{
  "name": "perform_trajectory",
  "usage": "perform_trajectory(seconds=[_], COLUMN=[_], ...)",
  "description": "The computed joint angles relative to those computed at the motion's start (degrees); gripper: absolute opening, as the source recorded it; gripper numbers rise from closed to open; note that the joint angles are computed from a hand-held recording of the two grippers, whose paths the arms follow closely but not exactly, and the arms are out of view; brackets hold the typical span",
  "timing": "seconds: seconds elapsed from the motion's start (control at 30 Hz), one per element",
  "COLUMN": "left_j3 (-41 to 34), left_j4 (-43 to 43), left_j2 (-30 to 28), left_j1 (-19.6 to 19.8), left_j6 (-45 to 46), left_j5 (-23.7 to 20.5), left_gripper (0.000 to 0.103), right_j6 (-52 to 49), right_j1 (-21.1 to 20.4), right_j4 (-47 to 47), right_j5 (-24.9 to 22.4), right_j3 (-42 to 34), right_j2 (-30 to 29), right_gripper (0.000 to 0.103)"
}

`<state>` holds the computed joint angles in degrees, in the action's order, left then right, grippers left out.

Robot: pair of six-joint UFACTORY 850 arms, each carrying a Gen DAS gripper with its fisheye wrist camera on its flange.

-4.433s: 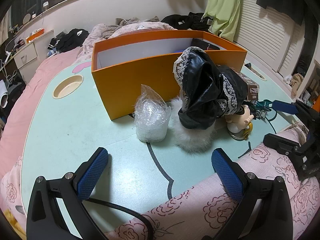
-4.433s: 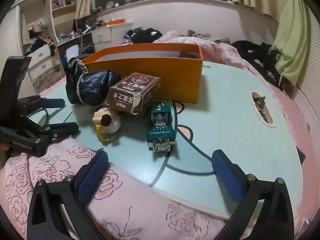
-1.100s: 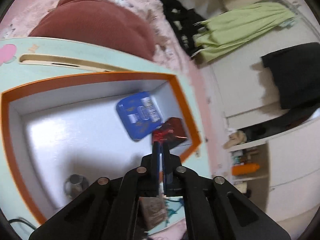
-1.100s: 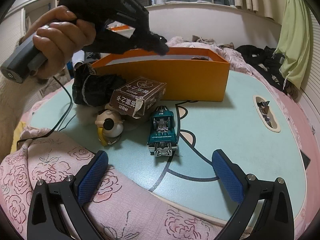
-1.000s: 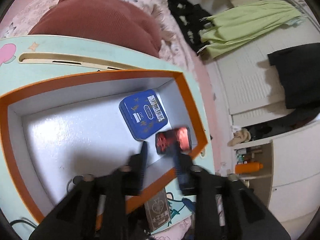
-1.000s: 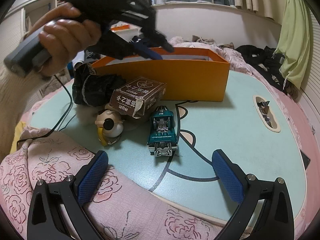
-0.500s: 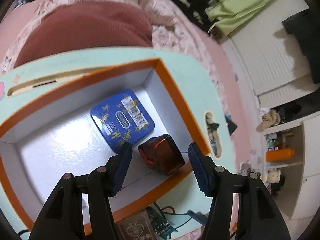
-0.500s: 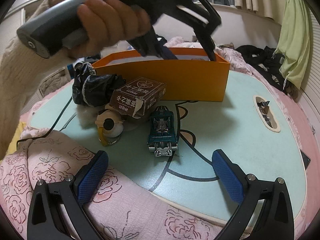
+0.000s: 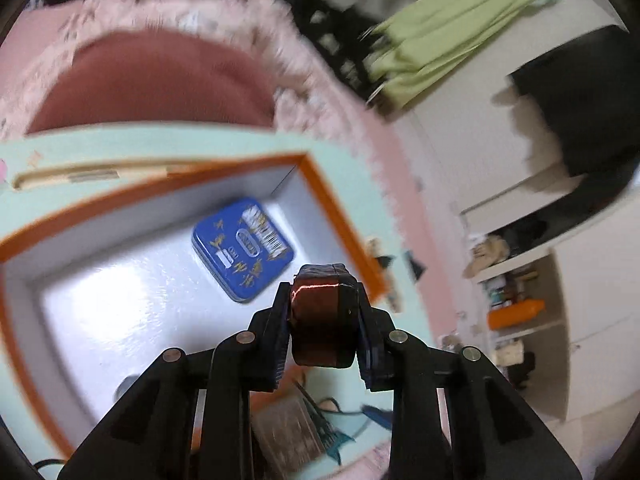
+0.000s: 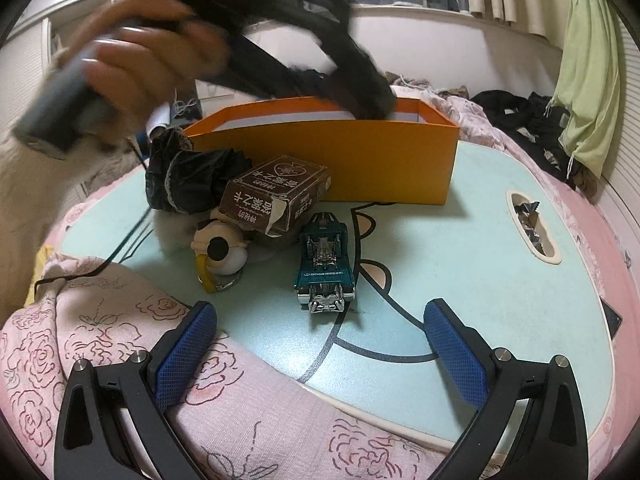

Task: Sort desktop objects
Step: 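Grasp the black wallet in the box with the left gripper and set it on the table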

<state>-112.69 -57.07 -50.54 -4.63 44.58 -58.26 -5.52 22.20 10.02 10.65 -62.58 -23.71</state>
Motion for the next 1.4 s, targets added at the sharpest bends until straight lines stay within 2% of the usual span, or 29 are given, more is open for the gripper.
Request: perform_trajectory(seconds=[0.23,0.4,0.5,0.6,0.67,0.73,0.93,1.0,1.13,1.2,1.3,1.4], left_j3=[21.38,30.04,33.19,36.35,37.19,37.43,35.44,35.69,40.67,44.06,47.42,48.46], left_j4=[-10.78,-11.48,-10.00,-9.57,-9.86,-9.92,-12.59,-12.15,-18.49,-22.89,-25.17,-24.75], left_j2=[14.42,17.37,17.60,18.37,18.21,17.75,15.33,15.58,19.20,21.96,24.76,24.31], left_j1=[5.44,8.30,8.18,7.64,7.30,6.53,6.33,6.55,7.65,7.33,6.29,4.87], left_j6=[23.31,30.00,30.89,32.93,33.11,32.02,31.47,31.48,39.72,45.14,49.42,50.77], left_j5=[1.36,0.42,0.02,1.48,3.92,9.65,14.66,14.56,15.28,18.56,23.57,27.80], left_gripper=[0.029,0.029,0.029,0.029,0.029,0.030,0.030,0.032,0.062,0.066,0.073,0.082], right_j6=[-0.38,-0.45,-0.16,0.01,-0.55,0.05,0.18,0.14,0.07,0.33,0.51,0.81], right_j1=[0.08,0.09,0.04,0.05,0.20,0.03,0.02,0.02,0.06,-0.01,-0.04,-0.07], right_j4=[0.47,0.55,0.23,0.07,0.73,0.02,-0.11,-0.09,0.02,-0.29,-0.49,-0.76], right_j5=[-0.01,0.02,0.05,0.10,0.03,0.10,0.15,0.15,0.12,0.17,0.19,0.05], right_j3=[-0.16,-0.13,-0.10,-0.09,-0.26,-0.07,-0.04,-0.05,-0.12,-0.02,-0.01,-0.06], right_j2=[-0.12,-0.11,-0.10,-0.10,-0.18,-0.10,-0.09,-0.10,-0.13,-0.09,-0.09,-0.13], right_gripper=[0.103,0.103,0.103,0.103,0.103,0.103,0.103,0.103,0.103,0.103,0.103,0.103])
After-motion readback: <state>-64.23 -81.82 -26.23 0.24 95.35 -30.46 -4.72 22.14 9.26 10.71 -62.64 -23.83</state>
